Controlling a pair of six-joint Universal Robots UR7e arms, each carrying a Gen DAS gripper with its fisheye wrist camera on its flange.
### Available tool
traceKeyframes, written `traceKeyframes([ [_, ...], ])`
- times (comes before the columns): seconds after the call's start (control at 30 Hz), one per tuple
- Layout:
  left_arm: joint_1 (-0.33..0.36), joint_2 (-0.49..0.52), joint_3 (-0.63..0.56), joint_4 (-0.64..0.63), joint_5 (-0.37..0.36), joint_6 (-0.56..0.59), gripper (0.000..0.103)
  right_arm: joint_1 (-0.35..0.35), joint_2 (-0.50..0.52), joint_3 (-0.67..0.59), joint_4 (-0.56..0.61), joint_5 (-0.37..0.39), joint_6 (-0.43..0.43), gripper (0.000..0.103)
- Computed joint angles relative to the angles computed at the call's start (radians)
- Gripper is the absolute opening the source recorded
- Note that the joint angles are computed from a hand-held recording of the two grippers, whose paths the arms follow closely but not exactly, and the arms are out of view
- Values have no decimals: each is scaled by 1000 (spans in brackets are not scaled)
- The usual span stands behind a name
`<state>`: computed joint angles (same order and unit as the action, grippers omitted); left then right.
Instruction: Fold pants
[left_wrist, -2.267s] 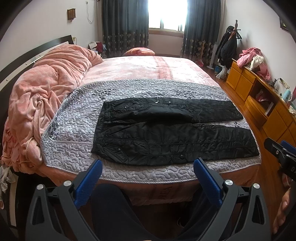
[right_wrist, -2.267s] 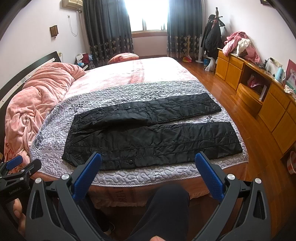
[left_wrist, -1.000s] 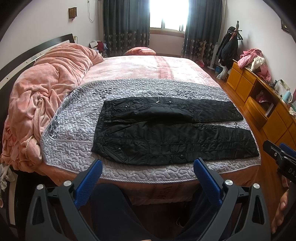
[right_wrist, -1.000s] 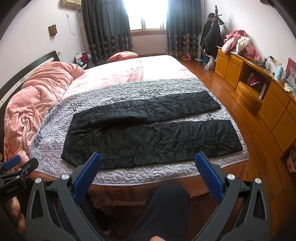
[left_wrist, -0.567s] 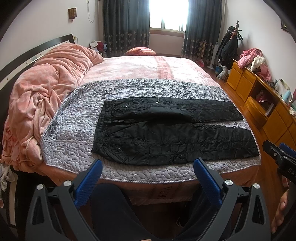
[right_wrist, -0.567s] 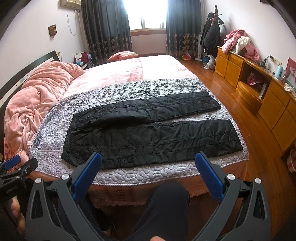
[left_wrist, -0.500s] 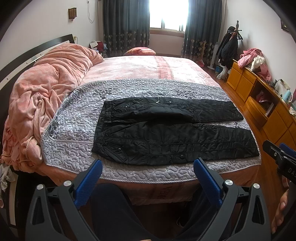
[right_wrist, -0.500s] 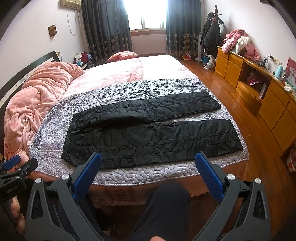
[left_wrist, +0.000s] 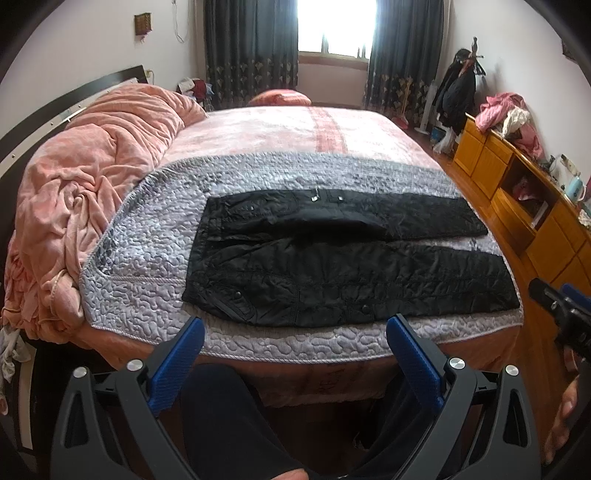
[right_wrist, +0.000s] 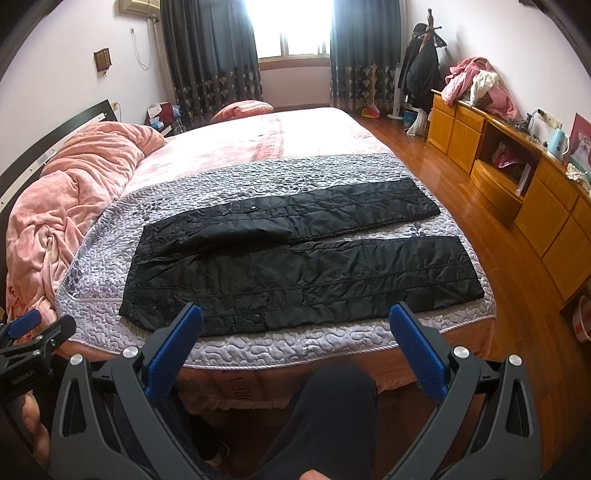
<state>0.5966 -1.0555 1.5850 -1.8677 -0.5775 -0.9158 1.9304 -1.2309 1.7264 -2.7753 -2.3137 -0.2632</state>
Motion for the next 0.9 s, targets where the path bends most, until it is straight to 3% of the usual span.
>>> traceKeyframes([
  [0.07, 36, -7, 27, -104, -80, 100, 99, -10, 9, 3, -38, 11, -38, 101],
  [0.13, 88, -24, 62, -214, -179, 197, 99, -36, 8, 0, -46, 79, -66, 101],
  [0.2, 162, -59, 117, -366, -300, 288, 99, -115, 3, -26, 28, 217, -33, 101],
  [0.23, 198, -72, 140, -422, -328, 303, 99, -141, 10, -44, 55, 238, -14, 101],
  [0.33, 354, -115, 179, -528, -396, 258, 99, -238, 57, -118, 156, 258, 25, 101],
  [0.43, 474, -112, 150, -509, -435, 221, 99, -361, 80, -175, 271, 386, 118, 100],
  [0.57, 617, -95, 136, -607, -524, 175, 98, -451, 91, -180, 282, 475, 173, 100],
  [0.67, 684, -60, 114, -687, -617, 157, 87, -498, 93, -172, 280, 534, 197, 98],
  [0.7, 695, -48, 102, -690, -628, 151, 74, -509, 94, -170, 278, 546, 201, 94],
  [0.73, 705, -29, 83, -686, -628, 146, 63, -524, 95, -169, 278, 564, 203, 77],
  [0.77, 708, -19, 73, -683, -625, 142, 61, -537, 100, -180, 292, 579, 209, 61],
  [0.9, 717, 33, 10, -633, -639, 126, 61, -593, 104, -208, 335, 667, 268, 71],
])
